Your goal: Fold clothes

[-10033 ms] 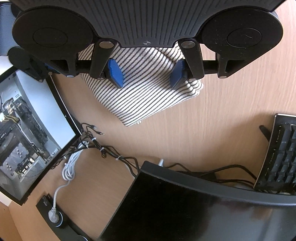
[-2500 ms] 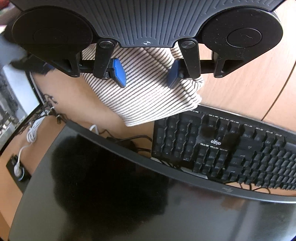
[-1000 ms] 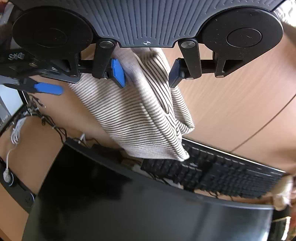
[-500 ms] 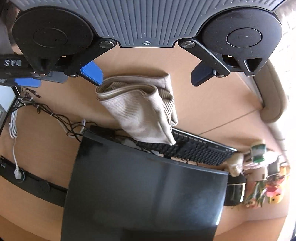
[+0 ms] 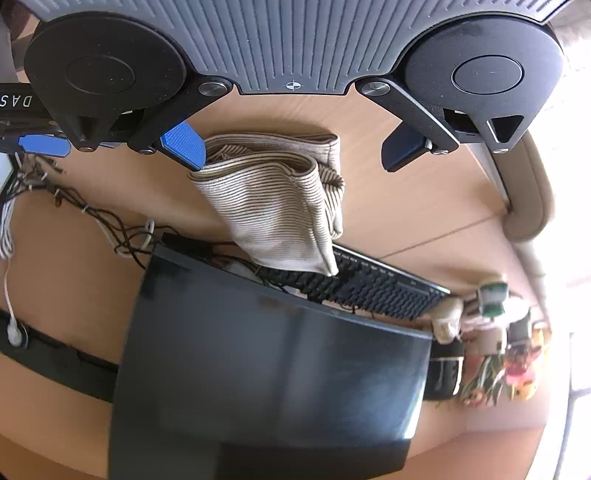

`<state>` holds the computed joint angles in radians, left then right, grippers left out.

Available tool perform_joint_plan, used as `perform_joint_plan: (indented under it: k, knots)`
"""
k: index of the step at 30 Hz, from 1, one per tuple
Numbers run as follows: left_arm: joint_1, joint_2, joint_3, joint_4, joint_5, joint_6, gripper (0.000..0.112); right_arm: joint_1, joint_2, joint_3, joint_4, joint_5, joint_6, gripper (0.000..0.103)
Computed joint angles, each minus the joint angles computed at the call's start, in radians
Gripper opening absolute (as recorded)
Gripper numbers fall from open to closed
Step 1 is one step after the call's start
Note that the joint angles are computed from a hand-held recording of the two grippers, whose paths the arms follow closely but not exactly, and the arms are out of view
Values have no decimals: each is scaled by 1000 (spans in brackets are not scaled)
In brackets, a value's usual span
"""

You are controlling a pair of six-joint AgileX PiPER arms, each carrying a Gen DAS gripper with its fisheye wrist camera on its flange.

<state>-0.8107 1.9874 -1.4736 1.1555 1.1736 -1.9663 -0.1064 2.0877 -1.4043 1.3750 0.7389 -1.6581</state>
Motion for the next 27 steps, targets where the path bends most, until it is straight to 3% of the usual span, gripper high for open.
perform_joint_plan:
  k: [4, 14, 27]
  knots:
    - [2, 25, -40, -46, 9, 85, 103, 7, -5, 9, 4, -6, -7, 103]
    - [4, 13, -16, -70, -31, 73, 103, 22, -9, 15, -22, -21, -6, 103]
    - [-5, 21, -31, -92, -22, 80, 103, 24, -2, 5, -45, -12, 21, 103]
